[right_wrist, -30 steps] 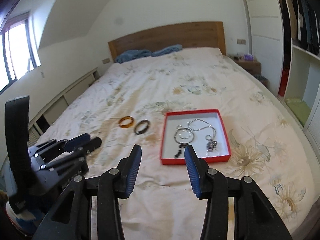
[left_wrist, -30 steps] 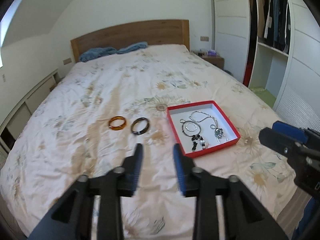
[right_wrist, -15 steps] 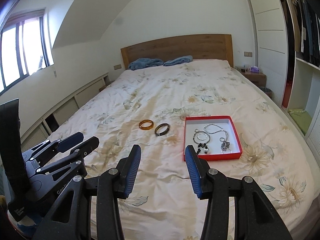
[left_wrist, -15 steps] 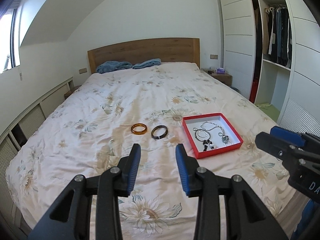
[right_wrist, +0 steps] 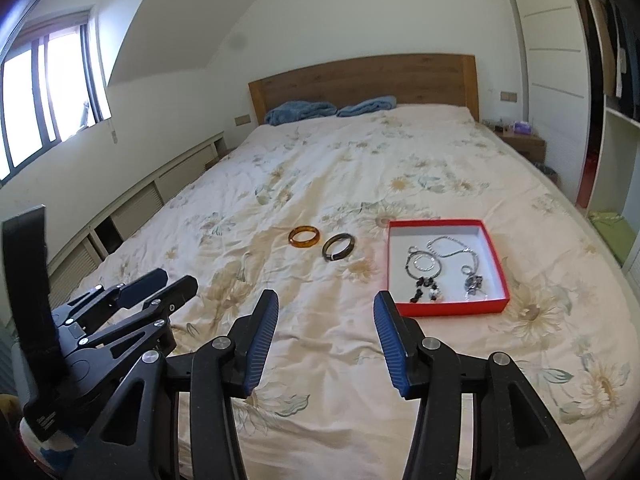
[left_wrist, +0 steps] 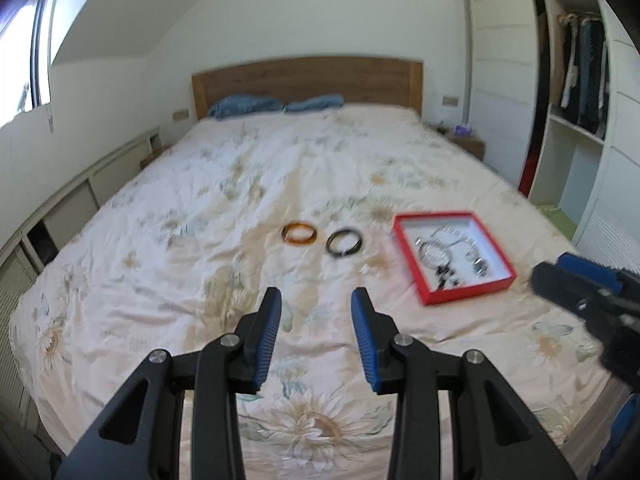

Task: Organize jewelry
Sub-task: 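Grasp the dark brown bangle with the right tool while the left tool grasps the amber bangle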

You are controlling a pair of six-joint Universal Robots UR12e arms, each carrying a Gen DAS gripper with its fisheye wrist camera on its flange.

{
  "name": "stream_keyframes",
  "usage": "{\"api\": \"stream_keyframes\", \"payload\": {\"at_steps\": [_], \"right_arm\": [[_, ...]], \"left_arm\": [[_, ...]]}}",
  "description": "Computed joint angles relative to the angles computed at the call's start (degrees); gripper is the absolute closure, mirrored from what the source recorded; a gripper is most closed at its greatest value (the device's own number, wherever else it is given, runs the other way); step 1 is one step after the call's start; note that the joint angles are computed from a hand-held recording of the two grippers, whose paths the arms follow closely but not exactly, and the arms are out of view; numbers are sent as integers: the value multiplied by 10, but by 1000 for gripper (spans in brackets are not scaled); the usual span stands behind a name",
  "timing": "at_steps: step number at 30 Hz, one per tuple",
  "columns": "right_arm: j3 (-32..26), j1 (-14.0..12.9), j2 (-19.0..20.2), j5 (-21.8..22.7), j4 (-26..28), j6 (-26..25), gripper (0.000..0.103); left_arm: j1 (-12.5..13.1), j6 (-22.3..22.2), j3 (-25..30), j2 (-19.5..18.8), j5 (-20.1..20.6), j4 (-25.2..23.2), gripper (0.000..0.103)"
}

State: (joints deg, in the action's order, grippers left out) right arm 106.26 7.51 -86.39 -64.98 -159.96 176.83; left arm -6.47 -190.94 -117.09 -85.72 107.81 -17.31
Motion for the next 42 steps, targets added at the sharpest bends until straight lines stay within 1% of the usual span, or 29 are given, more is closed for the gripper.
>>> {"api": "stream_keyframes", "payload": {"at_steps": [4, 8, 11, 14, 18, 20, 21, 24, 28, 33, 36, 38, 40, 42], "right_arm": [[-20, 4, 29, 7, 22, -10, 54], [-48, 12, 66, 11, 53, -23, 54], [-82, 19, 103, 16, 83, -30, 54], [-116, 26, 136, 19, 105, -33, 56], [-182, 36, 192, 27, 137, -36, 60], [-224, 43, 225, 20, 156, -34, 61], [-237, 45, 235, 16, 162, -34, 62], [-300, 52, 281, 1, 195, -32, 63], [-367, 60, 327, -24, 235, -26, 63], [-441, 71, 379, -62, 295, -32, 64], [-466, 77, 397, -86, 322, -42, 67], [-474, 81, 403, -100, 329, -45, 69], [-477, 84, 407, -115, 330, -51, 74], [-479, 87, 409, -131, 329, -59, 81]], "left_arm": [[33, -33, 1, -14, -41, -41, 69], [57, -50, 8, -36, -59, -63, 69], [74, -53, 25, -60, -69, -81, 69], [89, -54, 49, -91, -85, -95, 69], [113, -55, 92, -139, -130, -99, 69], [123, -55, 119, -166, -150, -102, 69], [128, -56, 138, -186, -157, -105, 69], [136, -59, 179, -224, -170, -114, 69], [141, -54, 234, -273, -166, -131, 69], [138, -43, 278, -315, -145, -165, 69], [135, -36, 289, -328, -127, -175, 69], [132, -33, 292, -332, -116, -174, 69], [128, -25, 291, -336, -105, -163, 70], [127, -22, 287, -338, -101, -147, 75]]}}
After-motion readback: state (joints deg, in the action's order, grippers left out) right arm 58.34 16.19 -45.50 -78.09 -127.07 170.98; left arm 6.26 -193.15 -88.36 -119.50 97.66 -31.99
